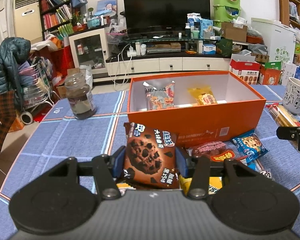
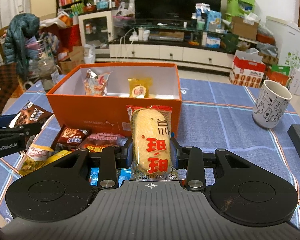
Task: Organize snacks
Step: 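Lift both held snacks toward the orange box, then lower both snacks into the orange box and open both tools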
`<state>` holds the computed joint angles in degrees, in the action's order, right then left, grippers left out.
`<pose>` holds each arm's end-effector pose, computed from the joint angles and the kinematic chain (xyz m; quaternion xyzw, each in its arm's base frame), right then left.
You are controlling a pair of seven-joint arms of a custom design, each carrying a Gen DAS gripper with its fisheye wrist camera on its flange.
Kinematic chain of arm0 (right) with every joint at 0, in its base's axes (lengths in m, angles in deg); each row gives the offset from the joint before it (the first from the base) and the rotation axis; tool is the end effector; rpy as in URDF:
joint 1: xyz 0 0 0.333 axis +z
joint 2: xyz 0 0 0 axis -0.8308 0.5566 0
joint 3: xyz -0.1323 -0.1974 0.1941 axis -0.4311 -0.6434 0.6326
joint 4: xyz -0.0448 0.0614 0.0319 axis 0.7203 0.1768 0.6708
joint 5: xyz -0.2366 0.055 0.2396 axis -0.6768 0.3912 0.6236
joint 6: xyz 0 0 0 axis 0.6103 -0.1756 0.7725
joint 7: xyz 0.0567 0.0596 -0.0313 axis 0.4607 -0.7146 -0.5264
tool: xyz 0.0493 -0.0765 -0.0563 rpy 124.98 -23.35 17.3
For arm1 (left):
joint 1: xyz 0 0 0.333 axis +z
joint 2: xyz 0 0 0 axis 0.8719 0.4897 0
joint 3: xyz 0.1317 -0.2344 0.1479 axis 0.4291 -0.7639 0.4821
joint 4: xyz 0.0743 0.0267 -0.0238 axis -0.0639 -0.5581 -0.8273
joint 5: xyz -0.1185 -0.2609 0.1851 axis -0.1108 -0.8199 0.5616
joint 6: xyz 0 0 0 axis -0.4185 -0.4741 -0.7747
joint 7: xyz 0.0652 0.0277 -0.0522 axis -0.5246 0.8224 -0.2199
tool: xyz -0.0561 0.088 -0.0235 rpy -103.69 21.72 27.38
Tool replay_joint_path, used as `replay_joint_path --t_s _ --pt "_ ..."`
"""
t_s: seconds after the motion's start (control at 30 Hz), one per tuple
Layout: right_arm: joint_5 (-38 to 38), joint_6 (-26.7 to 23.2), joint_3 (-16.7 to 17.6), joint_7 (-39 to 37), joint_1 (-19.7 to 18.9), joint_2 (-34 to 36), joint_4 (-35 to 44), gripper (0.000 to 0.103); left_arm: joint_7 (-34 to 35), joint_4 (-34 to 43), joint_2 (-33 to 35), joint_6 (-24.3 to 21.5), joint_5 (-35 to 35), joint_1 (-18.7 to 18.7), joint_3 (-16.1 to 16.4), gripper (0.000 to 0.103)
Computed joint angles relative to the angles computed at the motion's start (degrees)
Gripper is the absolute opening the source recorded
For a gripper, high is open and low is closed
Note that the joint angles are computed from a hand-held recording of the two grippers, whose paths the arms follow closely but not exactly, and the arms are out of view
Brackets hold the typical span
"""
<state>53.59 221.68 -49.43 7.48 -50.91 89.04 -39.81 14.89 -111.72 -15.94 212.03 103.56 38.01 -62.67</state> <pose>0.6425 0.0944 0.3126 -0.6596 0.6013 -0.2967 0.3396 0.6495 -0.2648 0.3023 -0.5874 0.6598 -0.3147 0.3472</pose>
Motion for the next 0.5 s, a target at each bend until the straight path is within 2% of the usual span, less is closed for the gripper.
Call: replay_joint_path --t_s 0.2,0.3,0.5 --pt "0.0 -0.2 -0.1 0.0 0.1 0.0 0.1 0.02 -0.3 -0.2 -0.3 0.0 -0.3 0.1 0.0 0.049" --pt "-0.7 0.3 1.4 0.4 -1.3 -0.5 -0.4 0.02 -1.8 0.0 -0.8 1.2 0.1 0.5 0.4 0.049" --pt "0.1 -2.9 -0.9 0.5 0.2 0.9 5.4 0.02 3.7 6.0 1.5 0.0 -5.3 2.3 -0.7 0.049"
